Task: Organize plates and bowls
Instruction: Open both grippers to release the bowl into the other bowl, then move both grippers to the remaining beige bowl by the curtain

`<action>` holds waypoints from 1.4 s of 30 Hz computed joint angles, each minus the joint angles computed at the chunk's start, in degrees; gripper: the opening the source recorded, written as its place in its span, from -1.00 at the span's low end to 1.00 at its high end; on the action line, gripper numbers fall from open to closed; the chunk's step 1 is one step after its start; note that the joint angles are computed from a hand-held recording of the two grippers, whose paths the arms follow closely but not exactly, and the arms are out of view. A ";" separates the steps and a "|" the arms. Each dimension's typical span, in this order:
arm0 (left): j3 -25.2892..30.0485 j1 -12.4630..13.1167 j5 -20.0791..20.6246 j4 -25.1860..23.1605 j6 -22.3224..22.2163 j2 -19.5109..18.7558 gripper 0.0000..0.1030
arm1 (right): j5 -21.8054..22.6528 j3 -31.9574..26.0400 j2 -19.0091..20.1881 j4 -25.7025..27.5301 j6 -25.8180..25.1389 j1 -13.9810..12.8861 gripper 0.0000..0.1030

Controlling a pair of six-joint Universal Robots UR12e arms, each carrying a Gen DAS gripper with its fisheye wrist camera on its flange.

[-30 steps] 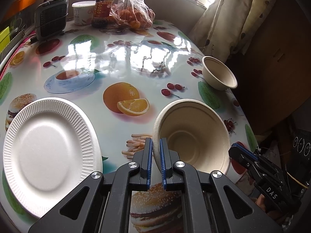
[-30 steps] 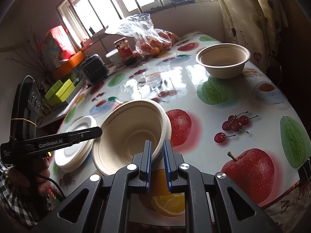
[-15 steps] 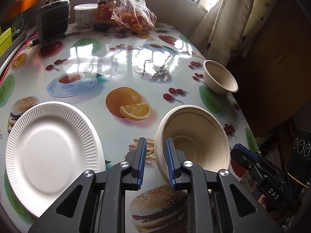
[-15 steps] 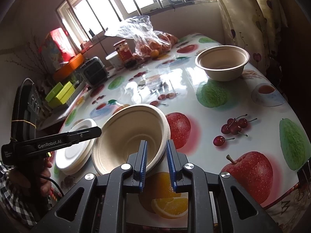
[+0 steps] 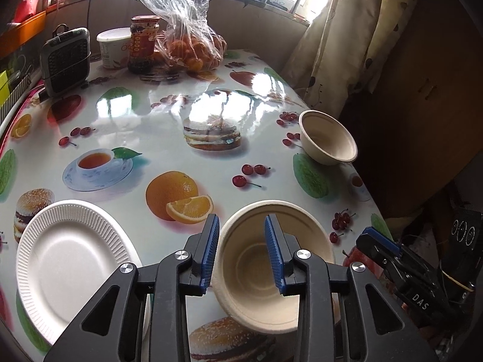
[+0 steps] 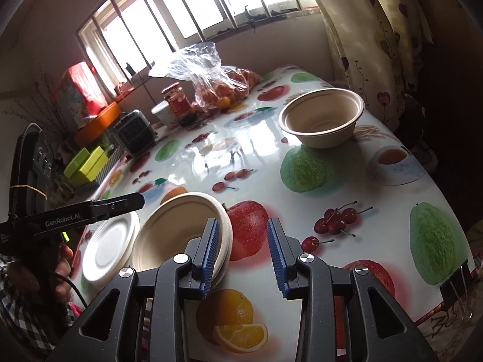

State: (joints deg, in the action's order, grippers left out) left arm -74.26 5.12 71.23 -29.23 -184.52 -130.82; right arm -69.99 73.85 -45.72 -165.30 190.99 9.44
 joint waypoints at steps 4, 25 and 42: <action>2.91 -0.53 -1.10 -1.67 0.46 -1.13 -0.37 | -0.85 -0.40 0.00 -0.58 0.31 -0.69 -0.36; 23.01 -5.00 0.28 -12.13 4.32 -10.89 -0.37 | -5.37 -6.57 2.73 1.98 1.02 -4.57 -0.34; 44.18 -6.19 3.75 -26.85 7.10 -21.94 -0.37 | -2.60 -14.22 7.15 8.33 0.15 -5.51 -0.34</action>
State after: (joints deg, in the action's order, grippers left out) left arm -30.07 -1.07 74.98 -56.07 -177.42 -152.76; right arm -72.60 59.63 -38.56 -156.97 191.14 3.93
